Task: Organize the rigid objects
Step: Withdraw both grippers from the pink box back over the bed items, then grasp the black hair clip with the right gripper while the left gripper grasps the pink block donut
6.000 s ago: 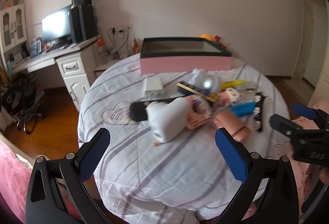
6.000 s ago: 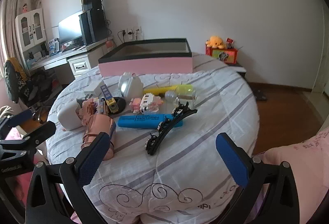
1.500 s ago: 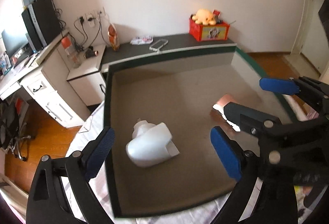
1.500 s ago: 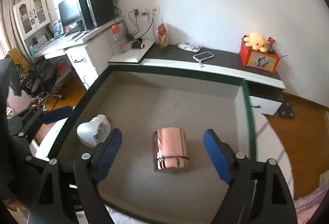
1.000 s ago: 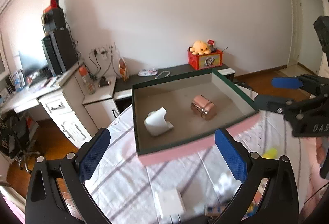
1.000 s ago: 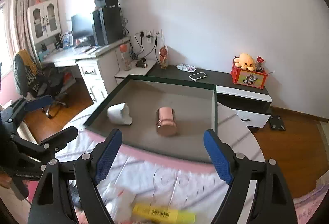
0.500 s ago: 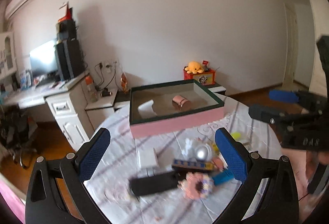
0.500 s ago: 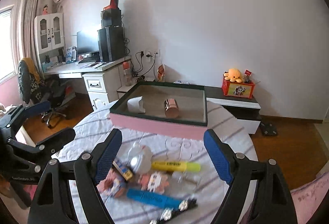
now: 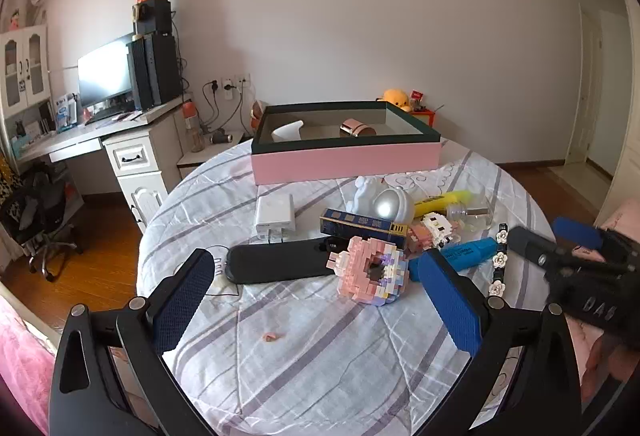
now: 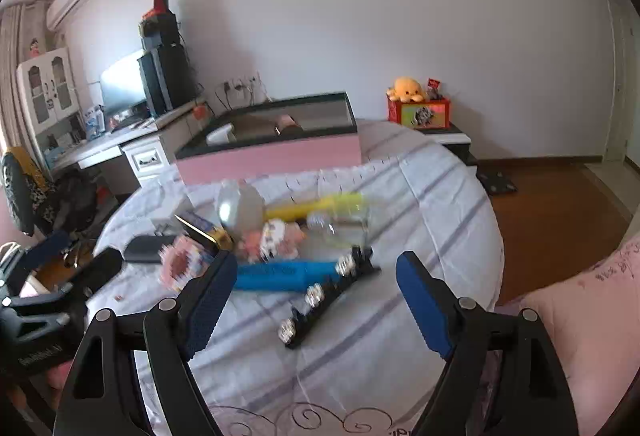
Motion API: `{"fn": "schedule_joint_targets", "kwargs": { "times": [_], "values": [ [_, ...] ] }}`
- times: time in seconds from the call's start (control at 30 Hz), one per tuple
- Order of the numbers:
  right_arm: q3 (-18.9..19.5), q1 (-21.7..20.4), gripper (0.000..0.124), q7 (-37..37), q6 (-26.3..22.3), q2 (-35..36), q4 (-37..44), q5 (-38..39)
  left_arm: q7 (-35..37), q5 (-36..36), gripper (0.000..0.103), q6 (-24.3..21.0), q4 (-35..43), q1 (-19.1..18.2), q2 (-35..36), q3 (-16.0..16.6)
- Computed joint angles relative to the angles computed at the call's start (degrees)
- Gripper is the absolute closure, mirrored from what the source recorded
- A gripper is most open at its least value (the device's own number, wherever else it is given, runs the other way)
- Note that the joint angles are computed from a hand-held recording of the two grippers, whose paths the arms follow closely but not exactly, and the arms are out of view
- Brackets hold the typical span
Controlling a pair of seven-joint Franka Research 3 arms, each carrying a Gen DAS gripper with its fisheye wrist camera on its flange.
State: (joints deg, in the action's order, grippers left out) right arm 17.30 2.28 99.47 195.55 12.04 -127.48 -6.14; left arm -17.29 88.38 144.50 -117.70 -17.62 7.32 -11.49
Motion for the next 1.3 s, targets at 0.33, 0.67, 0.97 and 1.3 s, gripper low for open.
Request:
{"fn": "schedule_joint_targets", "kwargs": {
  "times": [0.33,0.67,0.97,1.3],
  "values": [
    [-3.1,4.2,0.041,-5.9,-1.5,1.8,0.9,6.1,3.2,-3.7,0.0,0.2,1.1,-0.2,2.4,0.7],
    [-2.4,4.9,0.041,-11.5,-2.9,3.9,2.6,10.2,5.7,-5.5,0.0,2.2,2.2,-0.5,4.3,1.4],
    [-5.5,7.1,0.085,-16.9,-4.2,4.7,2.9,14.6,7.8,-7.9,0.0,2.8,3.6,-1.2,6.1,2.2],
    [12.3,-12.9,0.103,-15.2,-4.0,6.0,1.8,7.7,11.0,-8.9,0.0,1.6,9.2,-3.0,10.7,3.4]
  ]
}}
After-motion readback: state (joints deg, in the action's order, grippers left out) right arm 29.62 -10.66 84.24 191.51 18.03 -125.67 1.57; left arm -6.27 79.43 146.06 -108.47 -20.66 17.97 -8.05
